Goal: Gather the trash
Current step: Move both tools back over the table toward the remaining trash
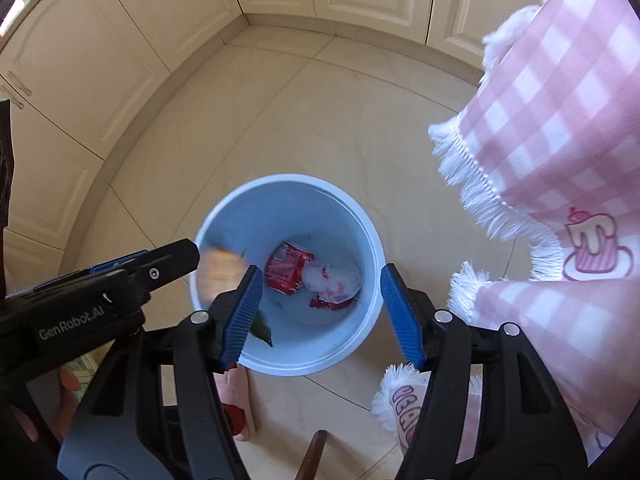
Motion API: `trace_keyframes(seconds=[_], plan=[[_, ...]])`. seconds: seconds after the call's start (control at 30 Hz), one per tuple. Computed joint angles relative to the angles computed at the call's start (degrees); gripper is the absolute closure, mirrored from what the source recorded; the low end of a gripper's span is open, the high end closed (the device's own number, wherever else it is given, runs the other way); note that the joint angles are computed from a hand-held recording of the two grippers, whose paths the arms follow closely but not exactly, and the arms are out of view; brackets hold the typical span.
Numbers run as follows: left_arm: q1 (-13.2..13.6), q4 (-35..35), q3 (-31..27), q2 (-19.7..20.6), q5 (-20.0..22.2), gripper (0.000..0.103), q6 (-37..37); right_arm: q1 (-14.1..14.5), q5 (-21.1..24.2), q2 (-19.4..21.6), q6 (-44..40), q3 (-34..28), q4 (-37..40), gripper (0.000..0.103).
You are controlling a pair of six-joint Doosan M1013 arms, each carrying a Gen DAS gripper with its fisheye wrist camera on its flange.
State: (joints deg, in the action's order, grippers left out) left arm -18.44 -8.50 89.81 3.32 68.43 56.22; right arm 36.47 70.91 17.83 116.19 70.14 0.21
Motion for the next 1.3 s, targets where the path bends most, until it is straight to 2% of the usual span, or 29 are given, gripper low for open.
trace_keyframes(seconds=[0.27, 0.5, 0.7, 0.83, 0.97, 1.13, 1.3], plan=[[-0.9, 2.0, -1.6, -3.1, 1.4, 0.049, -2.5, 1.0, 0.4, -1.4, 0.2, -1.9, 0.2, 0.041], [-2.5, 8.3, -3.9, -7.6, 2.7, 0.049, -6.5, 3.5, 0.2, -3.6, 0.3, -5.3, -1.8, 0.041], [-7.4, 19.7, -8.5, -11.7, 2.5, 0.049, -11.4, 5.4, -2.4, -7.3, 1.5, -8.7, -3.9, 0.039], [-13.2, 28.1, -11.6, -14.6, 0.0, 0.043, -14.8, 6.7, -4.6, -10.4, 2.9, -10.6, -8.7, 0.036], [-19.3, 33.7, -15.0, -15.5, -2.3, 0.037, -15.8, 8.4, -4.5, -14.1, 5.6, -10.7, -18.6, 0.035], [-25.1, 32.7, -19.0, -13.2, -3.5, 0.037, -12.1, 9.3, -1.8, -19.8, 11.8, -6.6, -33.0, 0.031], [-27.7, 24.8, -22.2, -9.3, -3.9, 0.036, -4.9, 6.2, 1.5, -24.9, 17.2, -1.3, -38.0, 0.030]])
